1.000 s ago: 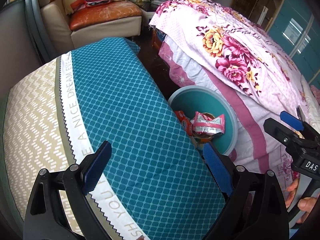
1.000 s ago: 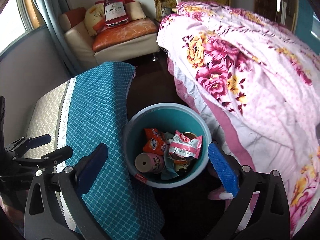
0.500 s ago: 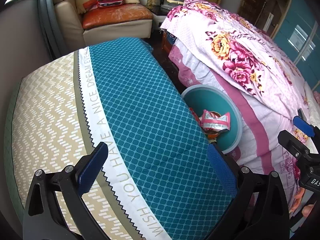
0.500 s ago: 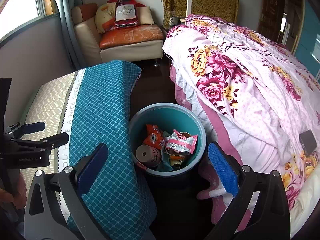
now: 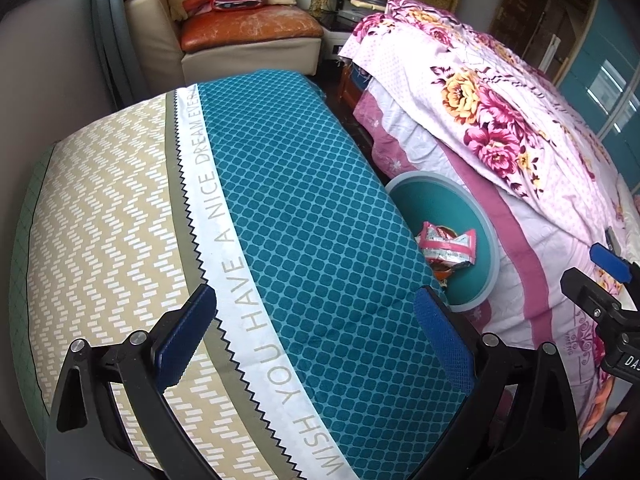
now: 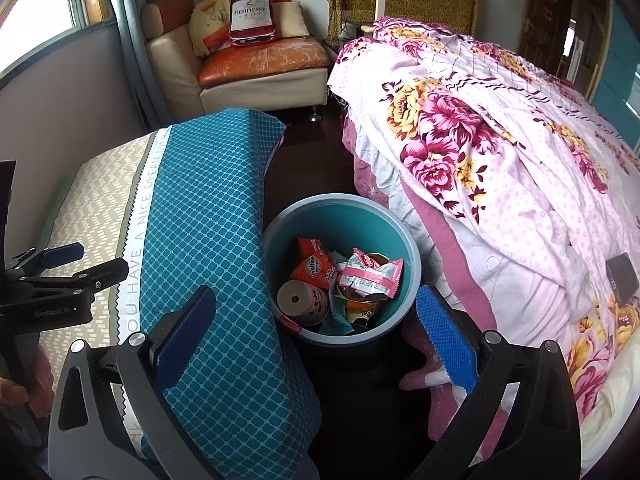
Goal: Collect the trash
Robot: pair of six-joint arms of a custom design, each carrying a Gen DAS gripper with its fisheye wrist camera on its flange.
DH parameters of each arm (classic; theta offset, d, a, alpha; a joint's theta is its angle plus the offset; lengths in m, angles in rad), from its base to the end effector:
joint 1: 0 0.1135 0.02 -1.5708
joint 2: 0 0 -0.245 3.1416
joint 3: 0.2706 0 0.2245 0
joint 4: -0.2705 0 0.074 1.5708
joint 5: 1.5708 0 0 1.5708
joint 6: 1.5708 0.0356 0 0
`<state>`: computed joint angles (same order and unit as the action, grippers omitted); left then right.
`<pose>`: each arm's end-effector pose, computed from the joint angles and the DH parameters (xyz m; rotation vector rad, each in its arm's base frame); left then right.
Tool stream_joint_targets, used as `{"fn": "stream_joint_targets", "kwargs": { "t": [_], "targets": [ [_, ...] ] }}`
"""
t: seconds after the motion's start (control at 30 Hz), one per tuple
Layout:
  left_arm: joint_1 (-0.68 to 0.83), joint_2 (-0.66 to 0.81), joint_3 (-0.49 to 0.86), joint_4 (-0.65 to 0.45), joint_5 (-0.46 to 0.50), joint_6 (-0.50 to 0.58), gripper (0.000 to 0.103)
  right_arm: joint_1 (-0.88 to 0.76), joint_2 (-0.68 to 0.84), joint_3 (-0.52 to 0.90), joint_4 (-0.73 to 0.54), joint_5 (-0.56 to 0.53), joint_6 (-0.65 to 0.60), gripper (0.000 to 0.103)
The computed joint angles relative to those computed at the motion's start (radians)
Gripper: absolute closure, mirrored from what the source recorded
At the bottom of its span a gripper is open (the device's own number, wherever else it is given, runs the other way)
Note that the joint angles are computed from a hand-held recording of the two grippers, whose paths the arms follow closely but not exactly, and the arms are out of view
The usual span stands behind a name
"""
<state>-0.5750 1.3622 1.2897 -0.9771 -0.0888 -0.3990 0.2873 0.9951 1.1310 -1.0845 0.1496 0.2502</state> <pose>0.2064 -0.1300 0.3025 0.2002 2.6240 -0.2251 0.1516 0.0393 0.3190 0.0139 2.5042 0.0329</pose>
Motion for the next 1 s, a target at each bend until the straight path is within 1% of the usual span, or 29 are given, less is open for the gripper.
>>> {"fn": "stream_joint_targets", "kwargs": {
  "t": [0.43, 1.0],
  "targets": [
    [0.014, -0.008, -0.044, 0.048, -0.038, 0.012, 0.004, 0.0, 0.058, -0.027, 0.048, -0.016, 0.007, 0.007],
    [0.035, 0.041, -0.064, 0.075, -0.034, 0.034, 0.004, -0.051, 0.107, -0.062, 0.096, -0.048, -0.011, 0.007]
  ]
}}
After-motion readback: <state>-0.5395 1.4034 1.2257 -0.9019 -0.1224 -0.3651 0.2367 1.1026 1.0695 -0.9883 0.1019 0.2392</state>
